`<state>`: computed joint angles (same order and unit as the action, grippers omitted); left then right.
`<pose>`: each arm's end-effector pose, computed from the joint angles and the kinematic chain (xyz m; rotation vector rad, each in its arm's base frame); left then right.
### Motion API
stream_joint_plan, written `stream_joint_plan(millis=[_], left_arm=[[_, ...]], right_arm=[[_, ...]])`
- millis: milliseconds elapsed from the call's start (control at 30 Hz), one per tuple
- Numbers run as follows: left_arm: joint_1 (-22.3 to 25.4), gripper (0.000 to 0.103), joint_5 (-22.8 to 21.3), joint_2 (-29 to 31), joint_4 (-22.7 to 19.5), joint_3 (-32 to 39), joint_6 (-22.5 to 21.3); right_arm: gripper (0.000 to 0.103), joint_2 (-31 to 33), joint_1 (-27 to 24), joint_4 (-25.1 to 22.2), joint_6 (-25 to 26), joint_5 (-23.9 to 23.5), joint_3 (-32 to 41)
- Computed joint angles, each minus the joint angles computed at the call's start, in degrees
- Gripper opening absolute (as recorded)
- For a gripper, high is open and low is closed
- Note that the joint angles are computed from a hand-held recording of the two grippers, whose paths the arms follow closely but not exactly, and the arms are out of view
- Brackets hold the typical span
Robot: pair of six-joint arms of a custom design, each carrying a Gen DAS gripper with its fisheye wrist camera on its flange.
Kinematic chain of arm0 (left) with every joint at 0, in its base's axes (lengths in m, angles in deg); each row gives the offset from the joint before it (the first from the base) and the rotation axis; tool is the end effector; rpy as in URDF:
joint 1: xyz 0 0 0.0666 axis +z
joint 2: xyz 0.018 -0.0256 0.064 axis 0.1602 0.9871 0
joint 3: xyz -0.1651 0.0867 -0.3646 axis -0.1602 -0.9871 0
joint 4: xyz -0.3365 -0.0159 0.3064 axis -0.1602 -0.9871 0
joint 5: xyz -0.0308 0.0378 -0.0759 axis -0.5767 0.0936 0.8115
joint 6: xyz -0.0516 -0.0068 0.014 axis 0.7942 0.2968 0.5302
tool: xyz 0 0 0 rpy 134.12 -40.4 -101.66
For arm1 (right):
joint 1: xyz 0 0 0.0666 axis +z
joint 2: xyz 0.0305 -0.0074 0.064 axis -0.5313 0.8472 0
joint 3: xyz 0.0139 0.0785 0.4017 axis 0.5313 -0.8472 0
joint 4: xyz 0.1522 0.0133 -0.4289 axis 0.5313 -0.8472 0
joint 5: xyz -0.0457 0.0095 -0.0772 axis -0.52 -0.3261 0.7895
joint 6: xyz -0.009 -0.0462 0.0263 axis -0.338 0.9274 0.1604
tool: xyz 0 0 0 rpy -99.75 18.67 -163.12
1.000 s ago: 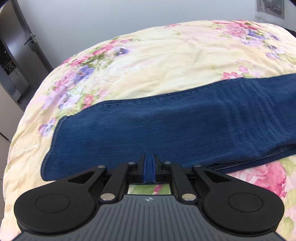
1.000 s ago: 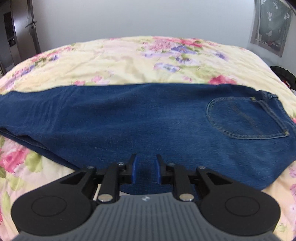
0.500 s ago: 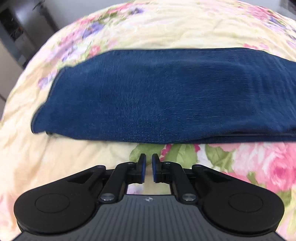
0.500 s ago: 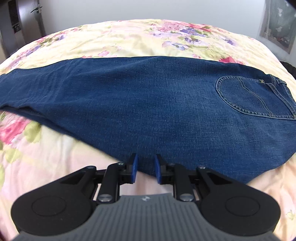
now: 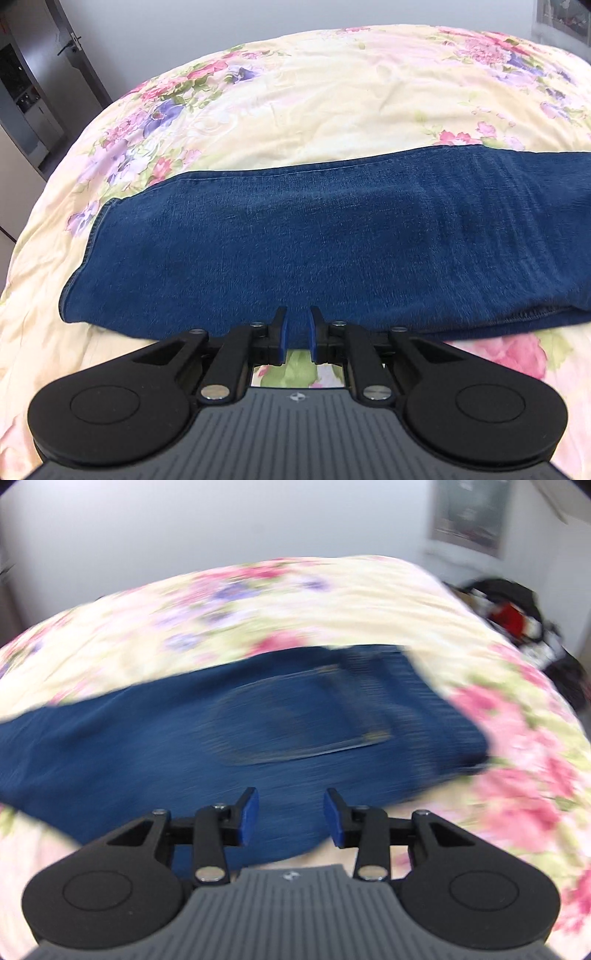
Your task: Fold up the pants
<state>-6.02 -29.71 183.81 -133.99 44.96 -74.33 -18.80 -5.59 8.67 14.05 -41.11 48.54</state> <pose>0.7066 -0.1899 0.3769 0.6891 2.4722 0.1230 0.3966 0.1749 0.3936 0.8126 2.3060 -0.2009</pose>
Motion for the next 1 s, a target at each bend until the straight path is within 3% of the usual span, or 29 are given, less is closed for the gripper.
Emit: stream_joint_plan(millis=[200,300,433,467,567,667,733,833,933,1000], left_arm=[[-0.8,0.016,-4.3,3.1,-1.7,3.3,1.8],[-0.8,0.016,-6.3,4.2,-0.9,4.3,2.9],[-0.3,0.018,-8.1,7.0,-2.8,7.6,4.9],[-0.2,0.018,-8.0,7.4,-3.0,8.1,5.1],[-0.1,0.019,-8.1,8.2,-2.6,8.5,4.5],[-0.1,0.018,-8.2,9.2,-3.4,9.6,5.1],[0.1,0.018,-7.6,9.6,-3.7,9.9,5.9],[0.6,0.018,-6.3,10.4,-4.1,10.8,6.7],[0.9,0.019,-5.8,11.0,-4.6,11.7,8.0],[1.0,0.019,-5.6,10.4,-4.2,11.2,8.7]], right_arm=[[0.037,-7.5,-12.0,6.1,0.4,-4.4,-6.0],[0.037,-6.1,-17.8,11.0,4.2,-7.3,-5.8],[0.037,-1.6,-23.5,16.7,8.2,-11.8,-3.8],[0.035,-0.4,-24.3,18.2,8.8,-13.1,-3.2],[0.014,3.1,-25.8,23.2,12.5,-17.8,-2.0],[0.008,7.5,-26.6,22.8,13.1,-15.0,0.2],[0.0,9.5,-28.5,23.1,10.1,-17.9,0.1],[0.0,11.6,-30.2,23.2,8.7,-20.4,-0.4],[0.0,12.3,-30.7,24.1,7.9,-20.1,-0.4],[0.0,13.3,-30.1,22.0,7.2,-18.8,1.2]])
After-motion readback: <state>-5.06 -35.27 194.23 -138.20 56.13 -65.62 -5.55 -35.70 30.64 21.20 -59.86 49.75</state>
